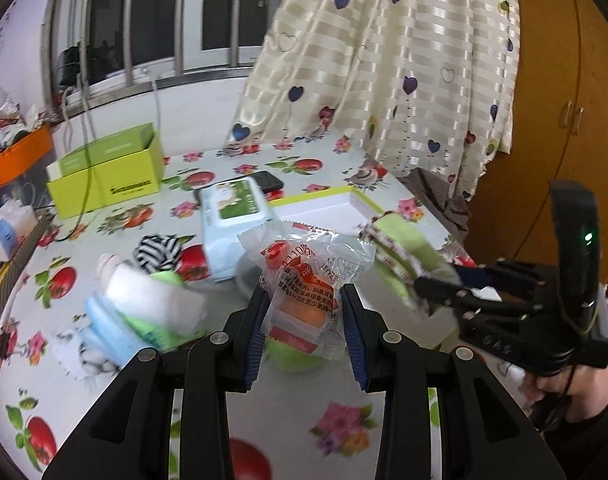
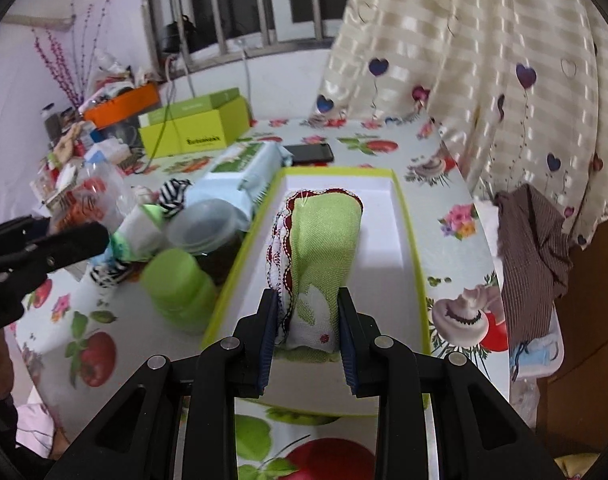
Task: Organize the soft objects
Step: 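Carry the green towel and snack bag into the white box with both grippers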
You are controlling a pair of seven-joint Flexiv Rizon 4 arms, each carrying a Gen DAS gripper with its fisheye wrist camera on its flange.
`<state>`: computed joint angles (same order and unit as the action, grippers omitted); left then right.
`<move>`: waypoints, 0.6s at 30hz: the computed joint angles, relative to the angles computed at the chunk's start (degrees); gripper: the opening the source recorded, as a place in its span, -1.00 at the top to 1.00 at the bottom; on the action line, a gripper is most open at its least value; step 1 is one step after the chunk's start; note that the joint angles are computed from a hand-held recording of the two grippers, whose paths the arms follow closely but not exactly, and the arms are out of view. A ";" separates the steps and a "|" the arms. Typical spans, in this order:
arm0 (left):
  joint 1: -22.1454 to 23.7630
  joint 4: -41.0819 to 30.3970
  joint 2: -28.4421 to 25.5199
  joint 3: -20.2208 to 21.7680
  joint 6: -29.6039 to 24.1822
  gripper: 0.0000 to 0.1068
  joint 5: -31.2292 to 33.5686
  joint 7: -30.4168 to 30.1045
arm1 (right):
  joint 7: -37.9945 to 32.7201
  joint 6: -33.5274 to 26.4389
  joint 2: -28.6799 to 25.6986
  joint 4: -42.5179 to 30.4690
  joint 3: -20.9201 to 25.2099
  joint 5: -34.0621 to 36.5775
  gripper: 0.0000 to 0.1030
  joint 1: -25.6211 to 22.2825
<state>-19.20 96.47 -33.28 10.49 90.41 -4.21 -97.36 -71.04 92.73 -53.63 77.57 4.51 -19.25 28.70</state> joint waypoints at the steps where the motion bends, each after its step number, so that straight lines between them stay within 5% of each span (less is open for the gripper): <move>1: 0.12 -1.17 -0.69 -0.37 -0.70 0.31 -0.15 0.28 | -0.07 -0.35 -0.27 -0.34 0.27 0.01 0.48 -0.30; 10: 1.97 -10.74 -6.64 -4.00 -7.68 0.31 -1.07 1.40 | -1.98 -4.69 -3.29 -4.97 3.28 0.67 0.47 -3.06; 18: 3.62 -16.32 -10.59 -6.94 -13.07 0.31 -1.62 1.76 | -3.25 -6.63 -3.88 -5.95 3.82 2.31 0.26 -3.80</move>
